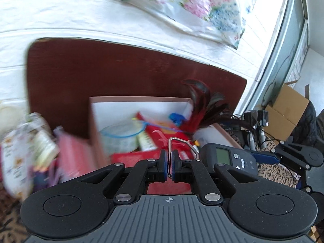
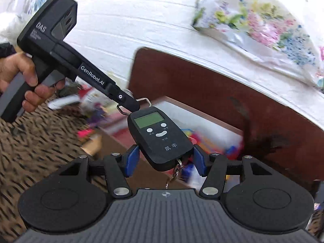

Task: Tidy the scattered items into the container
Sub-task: 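Carry the hanging scale toward the cardboard box with the left gripper, then lower the scale into the cardboard box and open the left gripper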

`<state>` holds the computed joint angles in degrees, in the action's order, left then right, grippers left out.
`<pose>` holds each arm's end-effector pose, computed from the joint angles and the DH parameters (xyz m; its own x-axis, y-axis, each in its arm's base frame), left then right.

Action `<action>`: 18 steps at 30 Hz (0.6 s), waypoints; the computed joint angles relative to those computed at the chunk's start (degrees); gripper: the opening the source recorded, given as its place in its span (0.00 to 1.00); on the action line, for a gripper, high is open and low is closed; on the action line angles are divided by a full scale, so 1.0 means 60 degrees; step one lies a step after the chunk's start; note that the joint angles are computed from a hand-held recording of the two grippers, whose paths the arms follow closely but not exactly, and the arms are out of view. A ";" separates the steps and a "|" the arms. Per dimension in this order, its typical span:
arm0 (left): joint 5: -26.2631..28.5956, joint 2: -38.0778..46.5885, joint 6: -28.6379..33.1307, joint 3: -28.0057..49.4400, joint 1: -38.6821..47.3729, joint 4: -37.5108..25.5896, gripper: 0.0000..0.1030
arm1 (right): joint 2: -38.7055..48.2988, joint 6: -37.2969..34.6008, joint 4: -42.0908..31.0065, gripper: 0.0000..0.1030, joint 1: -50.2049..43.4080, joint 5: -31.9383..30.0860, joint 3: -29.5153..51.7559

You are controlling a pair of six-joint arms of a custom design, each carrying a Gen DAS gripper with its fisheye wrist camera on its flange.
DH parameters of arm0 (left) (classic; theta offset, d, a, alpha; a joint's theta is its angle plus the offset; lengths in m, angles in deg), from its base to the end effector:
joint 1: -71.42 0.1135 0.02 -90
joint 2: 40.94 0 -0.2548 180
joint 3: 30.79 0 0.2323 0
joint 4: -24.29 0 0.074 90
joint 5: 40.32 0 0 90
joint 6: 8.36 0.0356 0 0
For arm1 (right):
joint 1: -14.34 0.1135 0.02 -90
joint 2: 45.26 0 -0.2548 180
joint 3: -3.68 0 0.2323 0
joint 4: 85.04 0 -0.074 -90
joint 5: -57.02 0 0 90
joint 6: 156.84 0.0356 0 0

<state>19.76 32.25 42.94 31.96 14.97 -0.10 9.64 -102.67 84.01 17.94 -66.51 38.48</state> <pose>0.1590 -0.2076 0.2554 -0.5565 -0.1414 -0.8187 0.1898 0.9377 -0.2909 0.1789 0.0310 0.1887 -0.1102 -0.4959 -0.8614 -0.7267 0.6315 -0.2705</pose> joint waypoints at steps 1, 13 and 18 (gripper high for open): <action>0.0244 0.0523 0.0137 0.0301 0.0196 0.0264 0.00 | 0.0389 -0.0397 0.0029 0.60 -0.0415 -0.0247 0.0187; 0.1784 0.5760 0.0481 0.3995 0.1165 0.0712 0.40 | 0.5432 -0.1967 0.1873 0.68 -0.1841 -0.0128 0.2244; 0.2307 0.5672 0.0774 0.3471 0.1026 0.1433 0.68 | 0.5386 -0.1607 0.4727 0.78 -0.1580 0.0841 0.0844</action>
